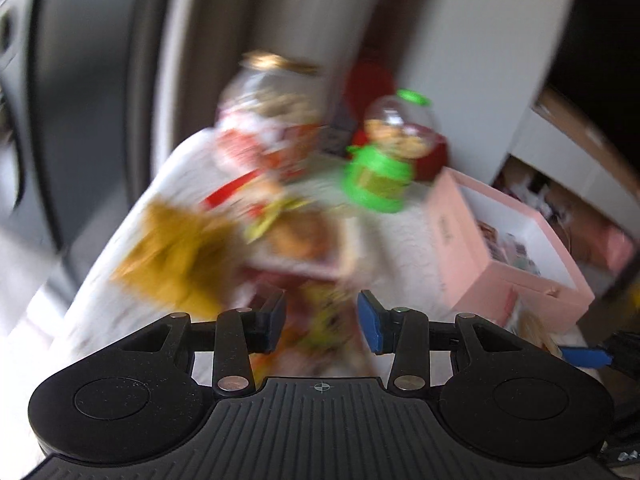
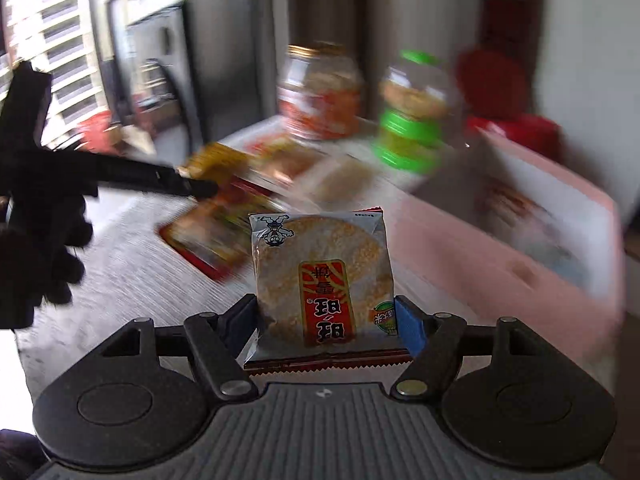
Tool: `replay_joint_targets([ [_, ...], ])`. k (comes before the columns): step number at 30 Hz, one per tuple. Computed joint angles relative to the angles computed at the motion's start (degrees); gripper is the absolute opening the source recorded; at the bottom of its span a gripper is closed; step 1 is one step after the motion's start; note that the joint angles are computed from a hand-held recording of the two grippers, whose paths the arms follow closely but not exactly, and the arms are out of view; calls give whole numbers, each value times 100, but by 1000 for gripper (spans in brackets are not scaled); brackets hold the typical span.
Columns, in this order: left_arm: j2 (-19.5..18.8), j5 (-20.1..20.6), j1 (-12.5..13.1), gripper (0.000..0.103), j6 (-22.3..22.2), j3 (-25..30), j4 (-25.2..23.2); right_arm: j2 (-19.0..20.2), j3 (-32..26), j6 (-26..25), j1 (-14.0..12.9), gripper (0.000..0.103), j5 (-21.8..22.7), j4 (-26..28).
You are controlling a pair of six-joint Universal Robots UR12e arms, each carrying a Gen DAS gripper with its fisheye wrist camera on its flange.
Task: Organize snacks
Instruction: 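Grasp the round rice cracker packet with the right tool, then grasp the long clear bar packet with the left tool while the right tool holds the cracker, then carry both packets over the pink box and open both tools to drop them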
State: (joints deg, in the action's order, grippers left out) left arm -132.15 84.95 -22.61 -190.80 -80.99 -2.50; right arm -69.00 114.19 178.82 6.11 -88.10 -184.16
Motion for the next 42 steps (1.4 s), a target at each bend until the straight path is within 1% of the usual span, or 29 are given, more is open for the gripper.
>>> replay_joint_targets([
  [2, -208, 93, -104, 44, 268, 400, -203, -72, 156, 276, -73, 73, -138, -60],
  [4, -438, 195, -197, 44, 541, 849, -525, -105, 284, 399, -113, 73, -285, -168],
  [8, -876, 753, -381, 44, 861, 1684, -1271, -119, 457, 394, -65, 73, -622, -351],
  [10, -996, 994, -432, 43, 974, 1887, -1501, -117, 516, 366, -45, 73, -722, -403],
  [11, -1044, 1059, -444, 37, 1016, 1963, -1592, -119, 546, 369, -49, 73, -750, -408],
  [13, -1064, 1052, -440, 36, 1032, 1981, -1658, -118, 553, 428, -60, 73, -760, -344],
  [15, -978, 910, -417, 35, 1028, 1809, -1545, -93, 541, 519, -69, 73, -752, -263],
  [20, -594, 306, -326, 35, 862, 1155, -1247, -57, 556, 645, -73, 76, -784, -344],
  [25, -161, -124, -287, 35, 1001, 413, -976, 6, 483, 767, -41, 78, -863, -303],
  [28, 30, -265, -297, 34, 1078, 59, -943, 13, 495, 839, -43, 78, -823, -366],
  [30, 138, -342, -309, 34, 1045, -158, -915, -5, 505, 766, -55, 78, -704, -344],
  [32, 213, -455, -314, 34, 945, -331, -871, -64, 532, 620, -104, 78, -365, -273],
  [33, 227, -535, -306, 35, 879, -391, -840, -77, 547, 616, -132, 78, -202, -295],
  [34, 226, -605, -303, 35, 811, -440, -766, -73, 547, 645, -144, 78, -131, -326],
  [35, 214, -532, -328, 35, 766, -486, -600, -57, 529, 691, -146, 78, -115, -327],
  [36, 210, -426, -361, 35, 756, -497, -543, -36, 490, 732, -140, 78, -150, -277],
  [39, 216, -76, -470, 36, 806, -476, -593, 41, 383, 847, -71, 79, -421, -242],
  [42, 246, 167, -552, 36, 1007, -478, -707, 116, 303, 962, -19, 80, -655, -253],
])
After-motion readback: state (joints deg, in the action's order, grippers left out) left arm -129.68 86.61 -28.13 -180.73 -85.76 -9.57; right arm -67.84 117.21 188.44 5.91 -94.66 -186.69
